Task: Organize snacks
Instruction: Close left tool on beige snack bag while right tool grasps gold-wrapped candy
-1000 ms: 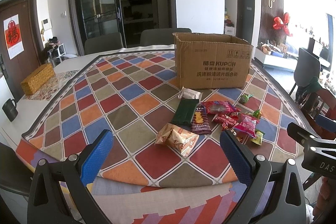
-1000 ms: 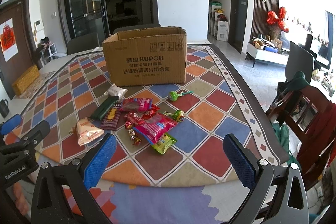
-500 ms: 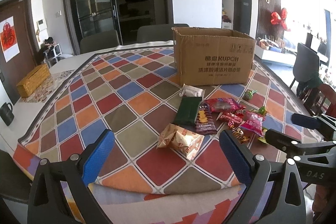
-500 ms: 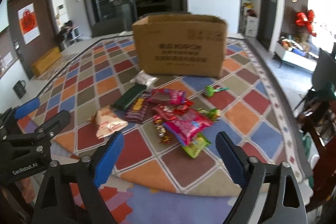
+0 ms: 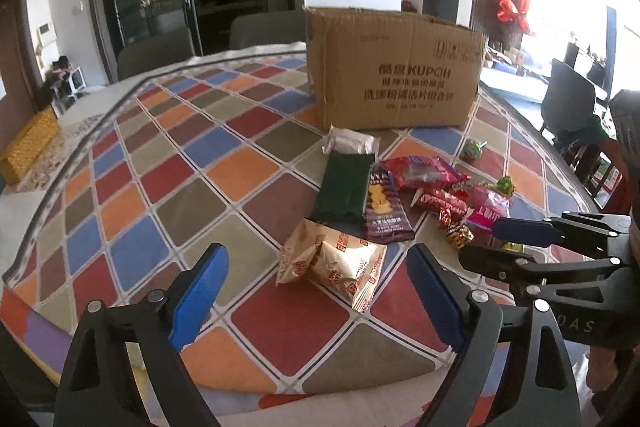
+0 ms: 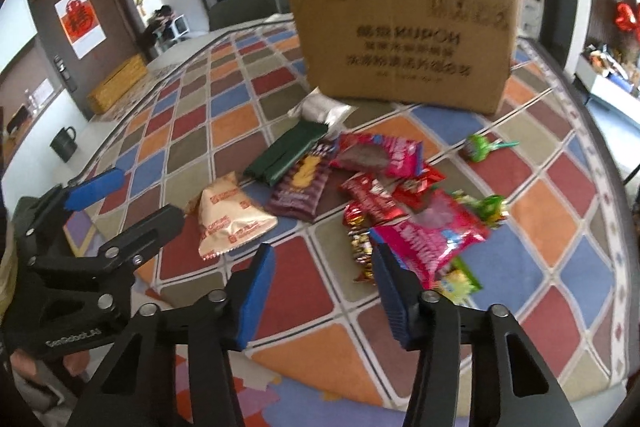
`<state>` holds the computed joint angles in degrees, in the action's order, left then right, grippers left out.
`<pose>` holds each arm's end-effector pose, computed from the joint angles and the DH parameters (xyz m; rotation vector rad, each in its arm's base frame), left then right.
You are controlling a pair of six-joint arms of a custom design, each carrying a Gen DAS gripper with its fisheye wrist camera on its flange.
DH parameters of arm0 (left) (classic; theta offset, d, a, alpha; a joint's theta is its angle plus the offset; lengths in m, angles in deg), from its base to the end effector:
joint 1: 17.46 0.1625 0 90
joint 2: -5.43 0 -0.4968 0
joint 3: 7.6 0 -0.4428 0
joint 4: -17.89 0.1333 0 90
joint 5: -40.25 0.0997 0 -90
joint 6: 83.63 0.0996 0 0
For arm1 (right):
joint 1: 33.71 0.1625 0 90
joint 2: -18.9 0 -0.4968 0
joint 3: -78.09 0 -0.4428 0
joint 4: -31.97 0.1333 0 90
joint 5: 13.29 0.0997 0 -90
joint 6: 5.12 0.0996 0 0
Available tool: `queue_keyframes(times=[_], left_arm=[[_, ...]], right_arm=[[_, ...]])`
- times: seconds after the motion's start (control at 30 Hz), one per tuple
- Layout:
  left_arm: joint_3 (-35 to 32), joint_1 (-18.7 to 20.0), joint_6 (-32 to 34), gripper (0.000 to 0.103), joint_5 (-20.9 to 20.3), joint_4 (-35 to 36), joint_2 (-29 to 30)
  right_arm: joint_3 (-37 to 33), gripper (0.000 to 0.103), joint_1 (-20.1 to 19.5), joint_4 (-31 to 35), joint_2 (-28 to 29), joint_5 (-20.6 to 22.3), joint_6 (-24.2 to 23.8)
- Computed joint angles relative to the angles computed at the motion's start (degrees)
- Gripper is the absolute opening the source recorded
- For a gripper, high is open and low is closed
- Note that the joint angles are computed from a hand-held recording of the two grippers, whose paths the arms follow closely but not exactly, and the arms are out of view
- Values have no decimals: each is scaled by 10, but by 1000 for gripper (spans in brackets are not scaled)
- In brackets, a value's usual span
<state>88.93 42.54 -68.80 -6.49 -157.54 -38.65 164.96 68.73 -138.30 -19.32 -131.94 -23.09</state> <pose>-0.2004 -0.7502 0.1505 0.6405 2.2756 -0.8119 0.2588 -0.7760 0.1153 0.4885 -2.4969 0.6864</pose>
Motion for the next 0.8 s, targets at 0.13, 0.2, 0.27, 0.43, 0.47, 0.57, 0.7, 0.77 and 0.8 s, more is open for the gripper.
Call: queue_keyframes(times=[0.13,0.2,0.27,0.43,0.47,0.57,0.7,0.77,0.8], left_arm=[[-13,8,-3,90,-13,22,6],[-19,11,-1,90,-18,26,9],[-27,15,-4,90,-23,33,14],[-42,23,-10,88,-37,54,21],[-45,25,-11,88,-38,59,22],[-53,29,-24,83,-46,80,25],[-63,36,-45,78,-60,108,26],[-69,41,-63,71,-72,128,25],[-71,43,-71,69,-77,137,25]], right_arm=[[-15,43,-8,32,7,8,18],[-21,42,-10,38,10,6,19],[-27,42,-10,43,14,1,23],[-37,42,-10,50,21,-11,24],[-39,42,-11,52,23,-15,23],[-47,42,-13,58,26,-20,26],[-61,42,-17,66,35,-25,28],[-64,41,-17,66,38,-26,27],[-68,39,-18,68,40,-27,26]])
